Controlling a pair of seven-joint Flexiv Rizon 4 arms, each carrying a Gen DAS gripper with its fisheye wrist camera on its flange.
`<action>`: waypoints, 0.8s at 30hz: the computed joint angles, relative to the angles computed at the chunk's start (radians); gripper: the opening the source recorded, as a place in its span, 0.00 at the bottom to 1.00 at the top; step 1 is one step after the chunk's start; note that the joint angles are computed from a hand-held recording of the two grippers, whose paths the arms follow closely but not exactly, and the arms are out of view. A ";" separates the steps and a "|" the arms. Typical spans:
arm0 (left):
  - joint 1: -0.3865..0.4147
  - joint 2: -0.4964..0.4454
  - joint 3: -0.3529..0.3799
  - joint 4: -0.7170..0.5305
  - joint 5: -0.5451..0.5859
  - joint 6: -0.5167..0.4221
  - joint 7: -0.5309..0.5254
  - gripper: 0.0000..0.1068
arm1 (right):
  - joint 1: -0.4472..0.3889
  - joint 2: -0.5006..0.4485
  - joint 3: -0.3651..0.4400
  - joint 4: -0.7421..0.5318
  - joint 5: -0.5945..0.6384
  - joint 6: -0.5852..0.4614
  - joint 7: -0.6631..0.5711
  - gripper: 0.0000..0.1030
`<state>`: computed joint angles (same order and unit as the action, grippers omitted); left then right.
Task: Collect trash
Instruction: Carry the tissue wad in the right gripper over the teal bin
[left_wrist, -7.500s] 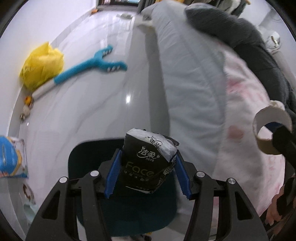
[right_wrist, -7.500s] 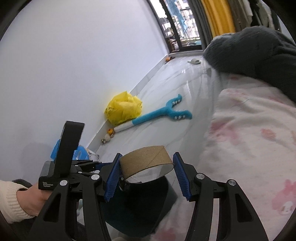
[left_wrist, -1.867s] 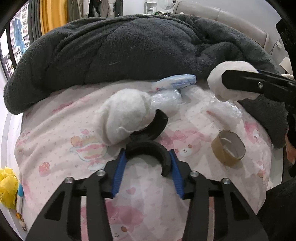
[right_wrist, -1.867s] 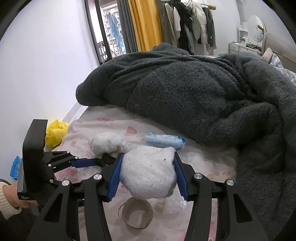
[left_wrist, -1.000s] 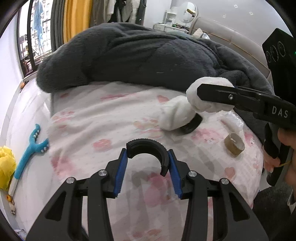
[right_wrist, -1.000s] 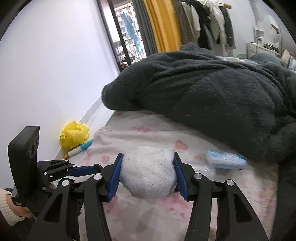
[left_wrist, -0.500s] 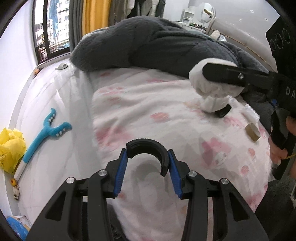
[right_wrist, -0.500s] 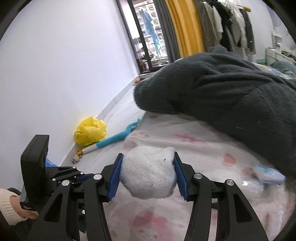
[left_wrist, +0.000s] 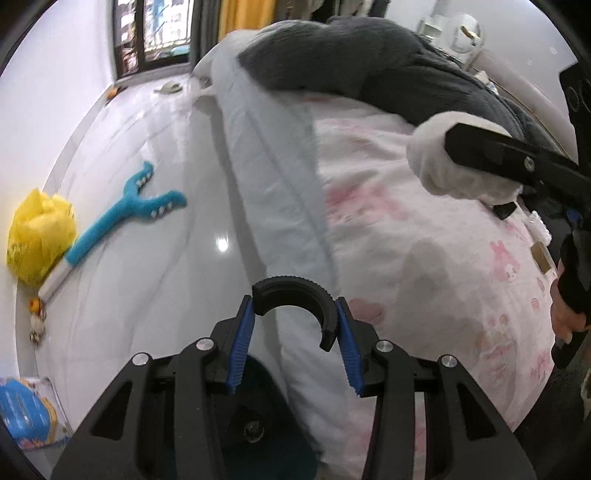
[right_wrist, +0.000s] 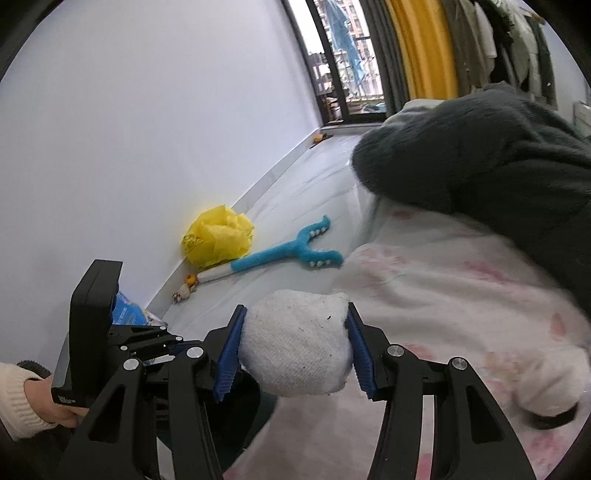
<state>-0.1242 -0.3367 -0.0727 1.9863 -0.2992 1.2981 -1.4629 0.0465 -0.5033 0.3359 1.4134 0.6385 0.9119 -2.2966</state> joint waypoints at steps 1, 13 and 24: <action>0.009 0.008 -0.001 0.014 -0.011 -0.011 0.002 0.43 | 0.004 -0.002 0.003 0.002 0.003 -0.006 0.009 0.52; 0.037 0.054 0.050 0.089 0.022 -0.146 -0.032 0.43 | 0.086 -0.010 0.023 0.038 -0.028 -0.036 0.029 0.52; 0.075 0.070 0.071 0.147 0.025 -0.294 -0.011 0.43 | 0.149 -0.038 0.016 0.048 -0.096 -0.056 0.109 0.52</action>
